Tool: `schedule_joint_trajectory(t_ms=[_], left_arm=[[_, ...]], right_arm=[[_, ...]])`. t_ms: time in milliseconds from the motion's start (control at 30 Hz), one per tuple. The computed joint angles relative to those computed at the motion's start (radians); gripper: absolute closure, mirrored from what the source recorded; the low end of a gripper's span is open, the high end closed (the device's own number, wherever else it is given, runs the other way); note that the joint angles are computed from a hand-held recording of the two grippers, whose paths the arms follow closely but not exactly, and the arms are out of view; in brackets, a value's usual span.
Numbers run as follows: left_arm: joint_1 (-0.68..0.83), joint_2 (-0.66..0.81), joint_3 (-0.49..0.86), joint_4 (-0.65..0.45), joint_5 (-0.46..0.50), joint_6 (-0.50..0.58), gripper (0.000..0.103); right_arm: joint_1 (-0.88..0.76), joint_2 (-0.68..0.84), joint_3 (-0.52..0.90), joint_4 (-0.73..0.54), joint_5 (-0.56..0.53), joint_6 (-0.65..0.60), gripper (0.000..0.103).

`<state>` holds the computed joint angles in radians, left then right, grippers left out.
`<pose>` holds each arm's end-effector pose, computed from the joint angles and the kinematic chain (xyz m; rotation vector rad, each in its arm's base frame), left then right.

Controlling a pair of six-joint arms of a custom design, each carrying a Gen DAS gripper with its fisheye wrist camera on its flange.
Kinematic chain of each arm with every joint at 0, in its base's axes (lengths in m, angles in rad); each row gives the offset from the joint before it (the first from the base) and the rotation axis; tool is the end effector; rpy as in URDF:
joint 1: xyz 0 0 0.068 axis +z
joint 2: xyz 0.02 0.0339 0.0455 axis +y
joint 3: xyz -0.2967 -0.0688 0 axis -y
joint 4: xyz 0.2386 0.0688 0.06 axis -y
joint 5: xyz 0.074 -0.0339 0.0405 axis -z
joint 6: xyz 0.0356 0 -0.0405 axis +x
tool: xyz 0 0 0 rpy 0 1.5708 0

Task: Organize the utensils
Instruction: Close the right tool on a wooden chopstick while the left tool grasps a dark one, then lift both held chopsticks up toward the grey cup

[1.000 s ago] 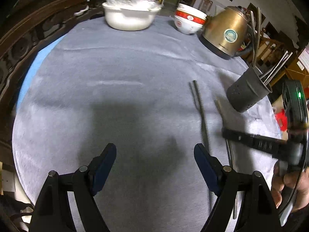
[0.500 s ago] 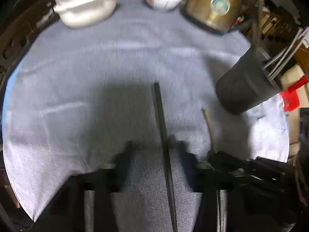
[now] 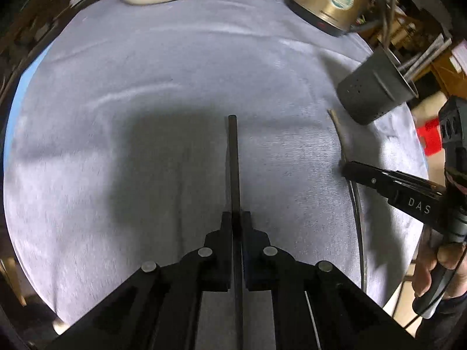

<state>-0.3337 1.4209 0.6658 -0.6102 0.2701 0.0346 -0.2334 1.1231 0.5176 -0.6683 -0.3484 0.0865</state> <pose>0.1978 -0.0786 0.1810 0.5803 2.8898 -0.4413 0.1520 -0.0236 0.1917 0.3713 2.7622 0.4584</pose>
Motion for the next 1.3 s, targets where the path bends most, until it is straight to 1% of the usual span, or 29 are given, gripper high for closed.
schedule_joint_trajectory(t_ms=[100,133,167,233,400,467,500,533,567,667,800,867,1033,1100,1133,1167,1300], left_arm=[[0.028,0.035,0.025,-0.015,0.025,-0.022,0.087],[0.025,0.042,0.037,-0.02,0.02,-0.025,0.078],[0.028,0.047,0.052,-0.027,0.019,-0.028,0.074],[0.019,0.068,0.091,-0.037,0.019,-0.034,0.073],[-0.024,0.153,0.16,-0.054,-0.028,-0.031,0.073],[-0.038,0.16,0.163,-0.039,-0.042,-0.024,0.075],[-0.042,0.167,0.168,-0.043,-0.046,-0.014,0.079],[-0.037,0.178,0.174,-0.048,-0.036,-0.001,0.098],[-0.065,0.183,0.172,-0.043,-0.03,-0.028,0.097],[-0.037,0.204,0.188,-0.053,0.009,0.016,0.097],[0.047,0.257,0.241,-0.121,0.083,0.067,0.097],[0.065,0.274,0.261,-0.147,0.099,0.078,0.097],[0.046,0.313,0.315,-0.2,0.078,0.068,0.097],[0.02,0.328,0.337,-0.206,0.071,0.046,0.096],[0.014,0.365,0.363,-0.194,0.068,0.045,0.096],[-0.009,0.375,0.362,-0.172,0.065,0.024,0.096],[-0.01,0.346,0.329,-0.153,0.073,0.017,0.097]], right_arm=[[0.007,0.034,0.023,-0.011,0.003,0.011,0.094],[0.016,0.046,0.034,-0.019,0.009,0.013,0.094],[0.02,0.051,0.04,-0.026,0.014,0.015,0.094],[0.045,0.057,0.056,-0.036,0.04,0.028,0.094],[0.089,0.1,0.087,-0.019,0.077,0.069,0.094],[0.111,0.124,0.094,-0.009,0.095,0.073,0.094],[0.116,0.132,0.1,-0.01,0.098,0.076,0.094],[0.12,0.142,0.107,-0.013,0.103,0.074,0.094],[0.126,0.149,0.11,-0.013,0.112,0.07,0.095],[0.141,0.171,0.124,-0.016,0.12,0.068,0.095],[0.187,0.207,0.152,-0.025,0.141,0.083,0.095],[0.203,0.228,0.168,-0.035,0.154,0.079,0.095],[0.256,0.328,0.264,-0.11,0.193,0.059,0.095],[0.272,0.363,0.297,-0.133,0.204,0.055,0.095],[0.275,0.377,0.31,-0.141,0.206,0.056,0.095],[0.287,0.387,0.32,-0.145,0.216,0.058,0.095],[0.316,0.372,0.304,-0.116,0.234,0.088,0.096]])
